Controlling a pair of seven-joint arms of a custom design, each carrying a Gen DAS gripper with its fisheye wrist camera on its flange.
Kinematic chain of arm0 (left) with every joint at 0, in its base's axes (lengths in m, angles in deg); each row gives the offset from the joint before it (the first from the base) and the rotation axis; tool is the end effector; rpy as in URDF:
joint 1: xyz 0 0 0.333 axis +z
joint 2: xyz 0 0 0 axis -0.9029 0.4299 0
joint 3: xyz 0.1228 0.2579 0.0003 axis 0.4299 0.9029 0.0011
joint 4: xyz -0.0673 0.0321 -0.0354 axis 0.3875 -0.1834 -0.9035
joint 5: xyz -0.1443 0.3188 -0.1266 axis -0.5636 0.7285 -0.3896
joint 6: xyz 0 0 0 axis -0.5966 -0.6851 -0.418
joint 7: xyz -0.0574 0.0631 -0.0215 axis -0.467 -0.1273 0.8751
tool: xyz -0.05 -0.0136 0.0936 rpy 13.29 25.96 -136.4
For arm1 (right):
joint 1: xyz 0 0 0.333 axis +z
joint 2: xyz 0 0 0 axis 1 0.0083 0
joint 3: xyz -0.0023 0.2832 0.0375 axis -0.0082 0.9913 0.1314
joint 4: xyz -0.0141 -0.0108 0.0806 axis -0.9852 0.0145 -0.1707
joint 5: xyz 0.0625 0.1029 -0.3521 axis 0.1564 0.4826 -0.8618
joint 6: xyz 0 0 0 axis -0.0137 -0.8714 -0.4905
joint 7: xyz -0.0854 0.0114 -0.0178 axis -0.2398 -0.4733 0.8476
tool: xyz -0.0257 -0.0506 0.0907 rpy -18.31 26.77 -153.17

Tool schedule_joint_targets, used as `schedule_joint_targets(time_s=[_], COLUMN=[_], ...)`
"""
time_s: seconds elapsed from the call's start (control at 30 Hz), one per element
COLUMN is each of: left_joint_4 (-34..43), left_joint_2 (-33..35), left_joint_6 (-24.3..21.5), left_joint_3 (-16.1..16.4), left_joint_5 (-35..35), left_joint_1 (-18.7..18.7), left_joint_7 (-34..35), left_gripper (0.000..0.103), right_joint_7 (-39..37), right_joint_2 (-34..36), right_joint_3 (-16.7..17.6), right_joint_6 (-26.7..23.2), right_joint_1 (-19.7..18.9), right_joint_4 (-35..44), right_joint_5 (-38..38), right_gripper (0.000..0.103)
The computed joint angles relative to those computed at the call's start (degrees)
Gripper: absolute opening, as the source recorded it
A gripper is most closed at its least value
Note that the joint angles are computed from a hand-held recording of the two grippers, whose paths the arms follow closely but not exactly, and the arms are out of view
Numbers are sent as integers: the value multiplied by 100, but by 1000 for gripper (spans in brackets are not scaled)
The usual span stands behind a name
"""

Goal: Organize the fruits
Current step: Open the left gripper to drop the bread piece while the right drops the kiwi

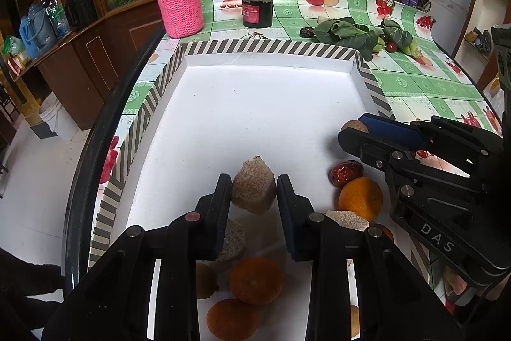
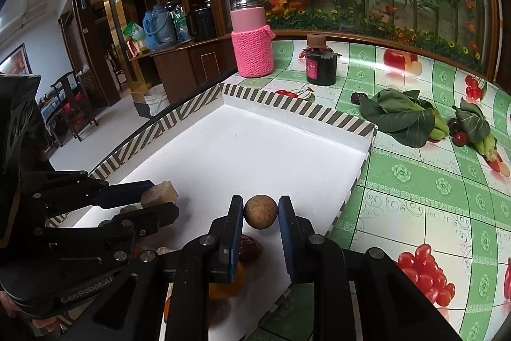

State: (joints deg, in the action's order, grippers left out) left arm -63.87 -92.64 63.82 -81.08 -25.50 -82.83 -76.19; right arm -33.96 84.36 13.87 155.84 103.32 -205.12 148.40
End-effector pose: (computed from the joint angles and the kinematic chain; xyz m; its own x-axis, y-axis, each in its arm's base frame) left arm 0.4263 -0.3042 0.3927 0.1854 -0.9823 -0.0264 -0.7785 -0.1304 -0.6139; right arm 0.4865 0.1111 0.3164 0.7532 -0.6576 0.0159 -0.5214 -0.6116 -0.5951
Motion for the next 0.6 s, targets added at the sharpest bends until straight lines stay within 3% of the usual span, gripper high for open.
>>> schedule_joint_targets(time_s=[0.33,0.4,0.47,0.53,0.6], left_joint_4=[69,75,98,75,9], left_joint_2=[69,61,70,38,-38], left_joint_6=[-37,-31,-95,-110,-105], left_joint_3=[-2,-2,-7,-9,-20], left_joint_5=[-46,-39,-82,-69,-59], left_joint_1=[-38,-44,-56,-61,-64], left_joint_7=[117,96,108,25,-87], left_gripper=[29,31,32,37,52], right_joint_7=[39,-89,-296,-389,-468], right_joint_2=[3,-28,-75,-98,-129], right_joint_3=[-1,6,3,3,-5], right_joint_6=[-34,-42,-58,-3,32], right_joint_1=[-10,-6,-1,23,38], right_joint_4=[8,-11,-36,-58,-75], right_joint_5=[-64,41,234,353,474], right_gripper=[22,31,34,35,35])
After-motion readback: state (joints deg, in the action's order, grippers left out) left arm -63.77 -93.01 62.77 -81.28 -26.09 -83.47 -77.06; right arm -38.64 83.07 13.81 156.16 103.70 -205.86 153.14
